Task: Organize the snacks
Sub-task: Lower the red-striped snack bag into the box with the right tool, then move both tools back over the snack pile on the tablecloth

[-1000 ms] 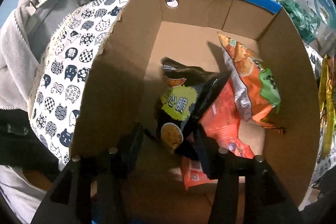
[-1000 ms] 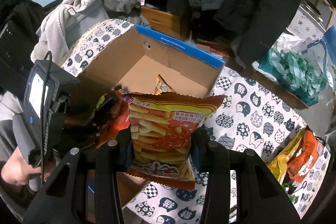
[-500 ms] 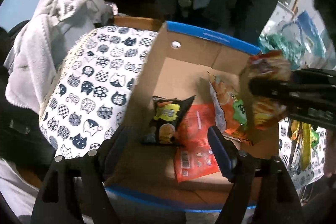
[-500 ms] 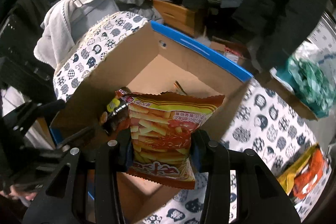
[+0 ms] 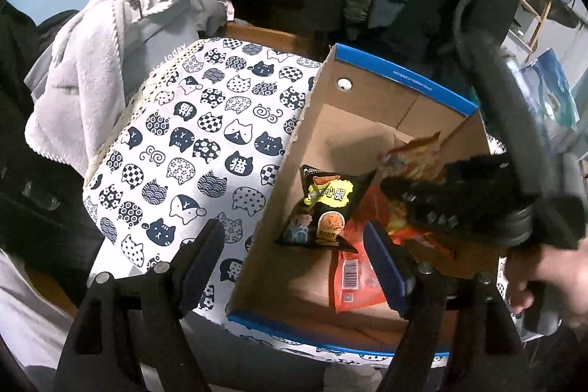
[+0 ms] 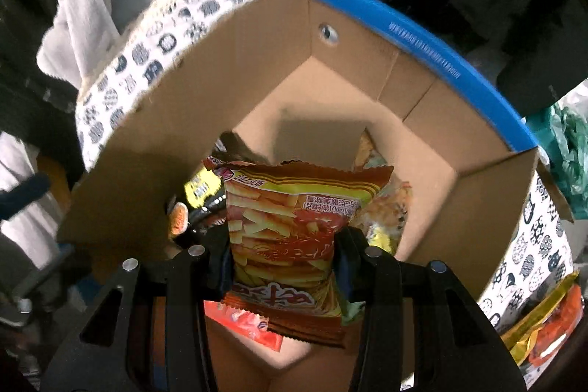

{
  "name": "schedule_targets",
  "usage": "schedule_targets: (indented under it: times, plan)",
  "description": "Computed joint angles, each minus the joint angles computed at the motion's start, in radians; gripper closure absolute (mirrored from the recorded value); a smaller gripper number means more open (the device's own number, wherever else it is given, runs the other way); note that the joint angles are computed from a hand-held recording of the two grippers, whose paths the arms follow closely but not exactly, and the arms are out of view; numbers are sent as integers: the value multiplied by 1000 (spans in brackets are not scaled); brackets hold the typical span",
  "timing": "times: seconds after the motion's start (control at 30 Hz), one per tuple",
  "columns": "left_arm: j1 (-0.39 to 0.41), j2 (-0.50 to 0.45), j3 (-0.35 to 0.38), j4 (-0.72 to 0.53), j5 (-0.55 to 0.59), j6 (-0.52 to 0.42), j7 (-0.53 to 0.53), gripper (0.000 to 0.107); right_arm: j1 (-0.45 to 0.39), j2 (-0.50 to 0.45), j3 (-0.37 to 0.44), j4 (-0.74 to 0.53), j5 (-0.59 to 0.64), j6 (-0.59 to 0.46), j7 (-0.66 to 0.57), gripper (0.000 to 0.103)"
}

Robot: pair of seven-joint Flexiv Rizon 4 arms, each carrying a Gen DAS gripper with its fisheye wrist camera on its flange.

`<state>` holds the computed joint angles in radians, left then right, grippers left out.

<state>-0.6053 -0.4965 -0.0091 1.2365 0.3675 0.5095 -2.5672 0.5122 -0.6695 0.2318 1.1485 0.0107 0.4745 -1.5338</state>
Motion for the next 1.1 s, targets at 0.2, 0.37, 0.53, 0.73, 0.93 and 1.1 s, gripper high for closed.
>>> schedule_targets:
  times: [0.2,0.37,0.53,0.73,0.93,1.1]
  plan:
    - [-7,4,3,-2,15,-12,-4,27,-12,24,4,47,7,55,0,50]
    - [-3,12,3,12,13,9,-30,27,-32,57,15,70,29,100,-17,39]
    - [-11,0,1,-14,28,3,-30,28,-43,105,7,107,21,137,-18,39]
    - [-28,-44,-1,-84,29,-20,9,28,-83,202,2,211,21,201,-14,39]
    - [-45,-87,-2,-153,4,-28,53,27,-131,307,2,326,25,260,-50,37]
    - [-71,-125,7,-225,-2,-53,85,27,-184,380,3,390,79,272,-88,37]
